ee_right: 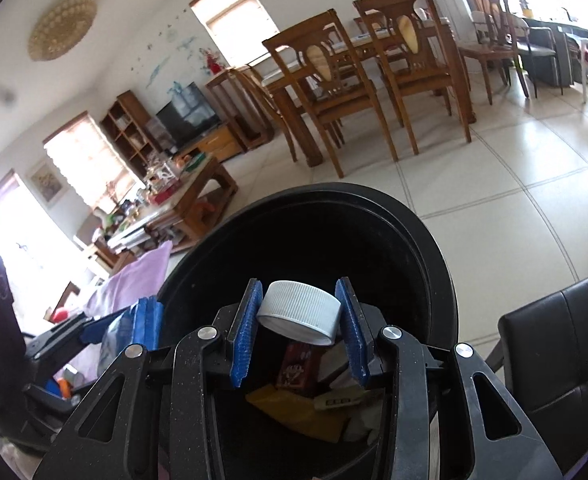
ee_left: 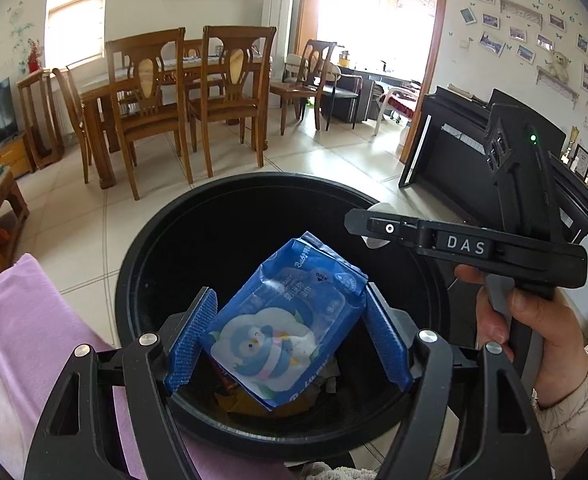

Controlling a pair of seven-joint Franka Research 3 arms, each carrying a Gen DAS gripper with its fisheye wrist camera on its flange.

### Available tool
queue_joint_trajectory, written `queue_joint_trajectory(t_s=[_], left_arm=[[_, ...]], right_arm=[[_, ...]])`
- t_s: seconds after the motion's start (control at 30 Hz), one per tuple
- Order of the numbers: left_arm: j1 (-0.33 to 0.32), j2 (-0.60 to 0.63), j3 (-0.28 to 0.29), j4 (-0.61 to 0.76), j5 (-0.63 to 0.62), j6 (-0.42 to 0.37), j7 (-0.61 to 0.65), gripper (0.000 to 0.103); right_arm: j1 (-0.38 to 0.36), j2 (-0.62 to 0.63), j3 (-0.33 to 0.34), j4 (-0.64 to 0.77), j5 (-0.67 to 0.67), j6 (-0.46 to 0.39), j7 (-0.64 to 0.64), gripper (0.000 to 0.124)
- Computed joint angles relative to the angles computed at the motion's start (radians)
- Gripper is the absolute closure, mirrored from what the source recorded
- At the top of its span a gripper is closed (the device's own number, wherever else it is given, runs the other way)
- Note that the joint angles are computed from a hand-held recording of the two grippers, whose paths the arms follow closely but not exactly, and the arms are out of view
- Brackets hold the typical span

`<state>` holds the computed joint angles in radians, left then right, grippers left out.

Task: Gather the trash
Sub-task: 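Carry the wipe packet and white cap over the bin and open both tools, then move both open tools away from the bin toward the table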

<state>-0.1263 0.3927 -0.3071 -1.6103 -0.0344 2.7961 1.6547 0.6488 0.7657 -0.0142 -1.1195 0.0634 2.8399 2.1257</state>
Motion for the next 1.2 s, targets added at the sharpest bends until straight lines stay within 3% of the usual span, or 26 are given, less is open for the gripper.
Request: queue_joint_trajectory(t_s=[0.13,0.23,0.37,0.5,0.63,0.8,1.17,1.2], left_arm=[[-0.017,0.012,0.011,0.016,0.023,-0.013,-0.019,0.03],[-0.02,0.008,0.01,0.01,0.03,-0.006,-0.024,0.03],[-0.066,0.008,0.053,0.014,0.108,-0.011,-0.083,0.028],[-0.088,-0.001,0.075,0.012,0.17,-0.03,-0.127,0.024],[-0.101,-0.009,0.09,0.004,0.223,-0.016,-0.166,0.011],[-0.103,-0.012,0.096,0.001,0.261,-0.012,-0.186,0.011],[-0.104,-0.032,0.094,-0.005,0.292,-0.025,-0.202,0.011],[-0.102,-0.041,0.092,-0.014,0.292,-0.025,-0.202,0.011]], right_arm=[[-0.012,0.033,0.008,0.04,0.012,-0.001,-0.006,0.085],[-0.006,0.096,0.005,0.149,0.009,-0.039,0.002,0.085],[-0.017,0.126,0.035,0.194,0.027,-0.039,-0.029,0.085],[-0.016,0.139,0.041,0.218,0.045,-0.028,-0.044,0.059],[-0.012,0.135,0.046,0.215,0.059,-0.008,-0.059,0.054],[-0.004,0.148,0.046,0.246,0.065,-0.005,-0.069,0.038],[0.007,0.138,0.048,0.239,0.082,0.002,-0.072,0.031],[0.007,0.137,0.053,0.238,0.084,0.003,-0.072,0.027]])
